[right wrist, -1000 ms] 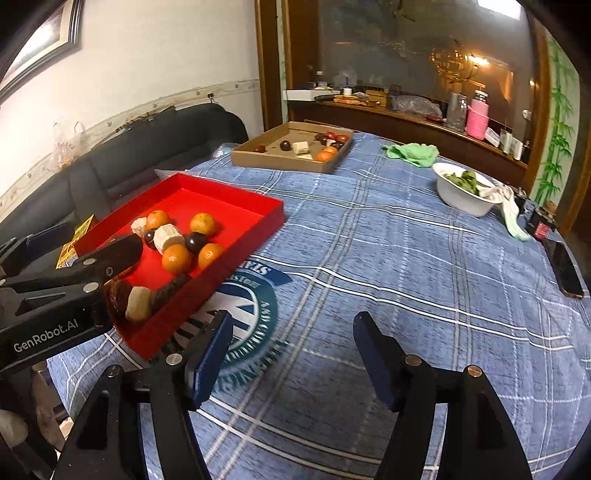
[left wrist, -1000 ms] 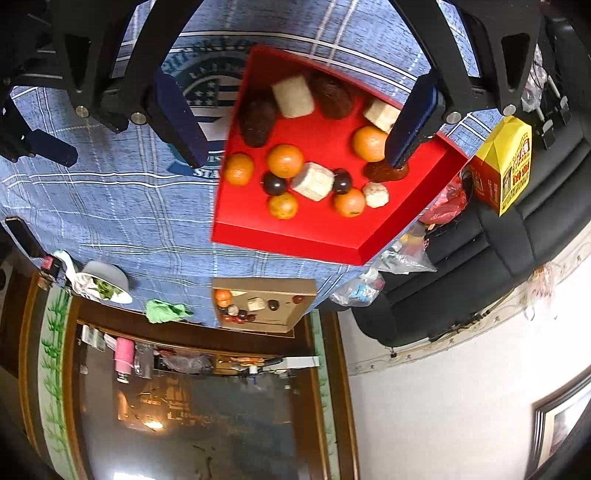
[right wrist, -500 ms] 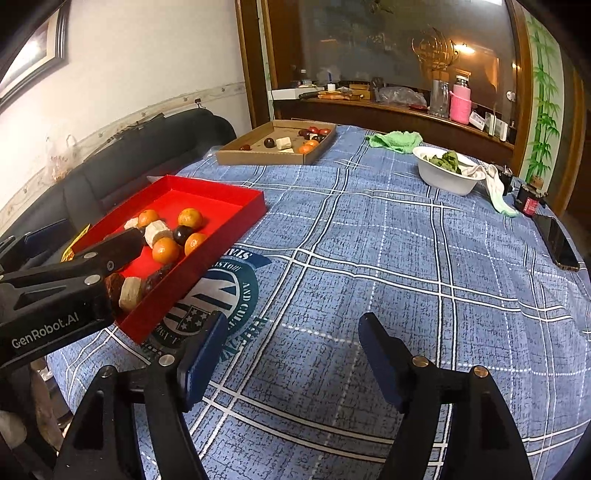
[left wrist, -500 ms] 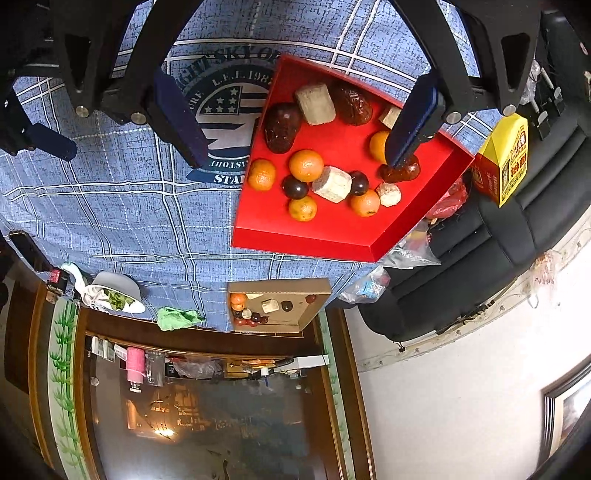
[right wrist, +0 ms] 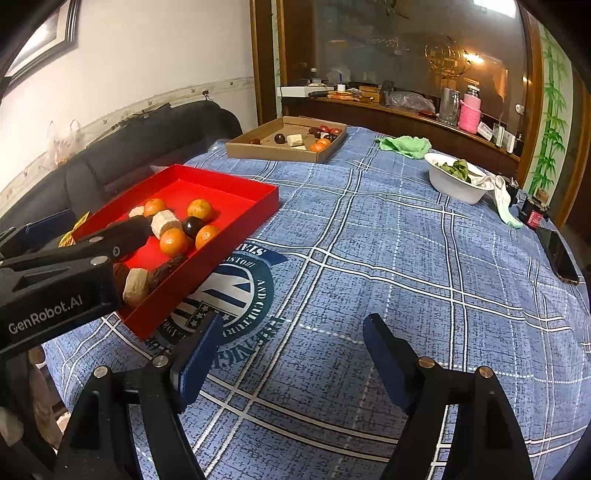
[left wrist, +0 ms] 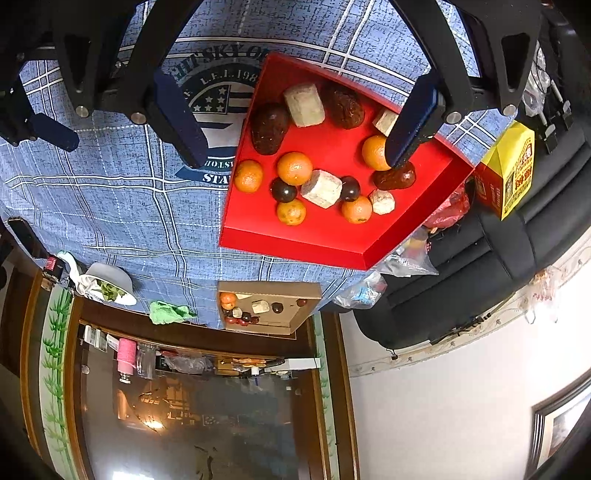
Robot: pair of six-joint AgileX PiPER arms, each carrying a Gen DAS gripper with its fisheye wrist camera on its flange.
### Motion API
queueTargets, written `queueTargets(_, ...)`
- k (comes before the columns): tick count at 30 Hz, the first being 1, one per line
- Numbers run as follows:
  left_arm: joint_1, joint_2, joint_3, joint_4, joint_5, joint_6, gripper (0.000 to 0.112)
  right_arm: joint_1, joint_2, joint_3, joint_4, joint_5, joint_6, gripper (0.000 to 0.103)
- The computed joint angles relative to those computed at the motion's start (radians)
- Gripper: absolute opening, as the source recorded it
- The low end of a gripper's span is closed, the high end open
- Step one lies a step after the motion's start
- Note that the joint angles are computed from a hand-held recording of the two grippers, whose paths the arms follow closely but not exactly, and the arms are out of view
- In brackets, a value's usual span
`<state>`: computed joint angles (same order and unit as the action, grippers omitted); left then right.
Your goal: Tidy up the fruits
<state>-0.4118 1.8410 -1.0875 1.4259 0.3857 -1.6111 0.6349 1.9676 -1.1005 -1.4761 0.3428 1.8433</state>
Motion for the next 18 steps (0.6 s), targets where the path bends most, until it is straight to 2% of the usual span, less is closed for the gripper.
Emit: queueTargets(18, 0.024, 0.035, -0.019, -0.047, -0.035, 0.045, 0.096, 0.011, 0.045, -0.052, 0.136, 0.036, -0.131, 0.085)
